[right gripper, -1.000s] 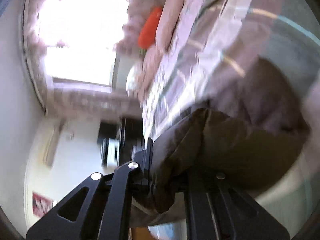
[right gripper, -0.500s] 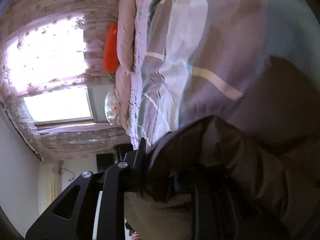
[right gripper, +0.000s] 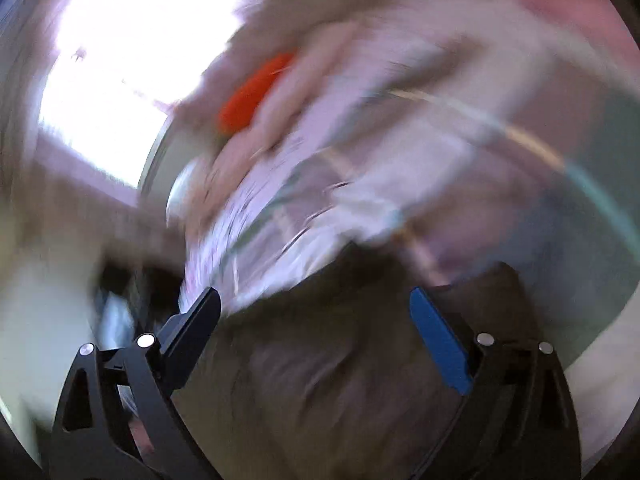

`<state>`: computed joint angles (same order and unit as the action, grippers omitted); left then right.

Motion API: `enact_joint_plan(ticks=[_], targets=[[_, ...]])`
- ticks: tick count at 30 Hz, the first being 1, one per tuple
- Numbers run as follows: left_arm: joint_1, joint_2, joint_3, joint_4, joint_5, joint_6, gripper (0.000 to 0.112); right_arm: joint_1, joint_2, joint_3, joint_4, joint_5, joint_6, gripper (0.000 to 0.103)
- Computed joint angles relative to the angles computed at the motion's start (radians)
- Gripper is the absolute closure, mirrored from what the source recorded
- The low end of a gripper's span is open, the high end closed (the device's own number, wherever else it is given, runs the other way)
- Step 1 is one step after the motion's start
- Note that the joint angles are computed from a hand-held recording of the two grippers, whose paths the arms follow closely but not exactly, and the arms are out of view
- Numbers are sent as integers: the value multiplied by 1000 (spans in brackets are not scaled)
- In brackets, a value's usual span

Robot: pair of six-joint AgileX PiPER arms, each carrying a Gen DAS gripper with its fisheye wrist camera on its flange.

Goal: Fold large clothes

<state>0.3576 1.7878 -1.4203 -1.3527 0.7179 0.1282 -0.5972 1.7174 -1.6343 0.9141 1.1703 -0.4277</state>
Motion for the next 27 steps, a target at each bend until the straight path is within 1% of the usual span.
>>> enact_joint_plan(ticks=[1, 2, 3, 4, 6, 7, 8, 9, 10, 11, 12, 14, 15, 17, 18, 20, 22, 25, 26, 27], targets=[[7, -46, 8, 70, -66, -35, 49, 30, -32, 15, -20, 1, -15, 7], [13, -78, 14, 119, -109, -67, 38, 72, -63, 32, -40, -1, -33, 7], [25, -108, 10, 185, -126, -122, 38, 131, -96, 57, -76, -10, -44, 7], [34, -129, -16, 285, -117, -214, 38, 183, -118, 76, -121, -24, -38, 7], [35, -153, -109, 476, -8, -385, 39, 303, -161, 115, -242, -69, 15, 7], [11, -157, -169, 571, 69, -431, 42, 357, -182, 138, -294, -99, 44, 8], [-52, -174, -220, 671, 154, -438, 48, 402, -198, 161, -327, -131, 65, 9], [-131, -209, -232, 771, 199, -414, 52, 451, -219, 187, -357, -165, 86, 12], [-198, -234, -226, 871, 204, -429, 52, 494, -231, 199, -387, -191, 109, 17], [-298, -253, -221, 971, 235, -418, 62, 536, -225, 202, -422, -226, 137, 20], [-388, -243, -230, 1035, 256, -430, 77, 583, -233, 214, -472, -259, 163, 23], [-510, -174, -296, 1060, 316, -426, 86, 648, -225, 225, -564, -311, 216, 25], [-573, -123, -345, 1101, 345, -434, 91, 685, -211, 226, -635, -340, 271, 25], [-677, -28, -433, 1239, 387, -484, 91, 710, -176, 218, -704, -364, 335, 25], [-710, 23, -480, 1296, 408, -501, 91, 714, -160, 215, -726, -376, 358, 25], [-732, 96, -541, 1384, 428, -532, 91, 709, -131, 221, -769, -421, 390, 25], [-696, 148, -585, 1409, 446, -580, 91, 668, -90, 205, -775, -461, 389, 25], [-604, 194, -601, 1414, 450, -640, 93, 562, -19, 149, -730, -468, 384, 25], [-587, 197, -597, 1434, 447, -653, 94, 524, 5, 130, -743, -472, 413, 25], [-565, 199, -580, 1469, 438, -664, 95, 467, 43, 102, -789, -473, 474, 25]])
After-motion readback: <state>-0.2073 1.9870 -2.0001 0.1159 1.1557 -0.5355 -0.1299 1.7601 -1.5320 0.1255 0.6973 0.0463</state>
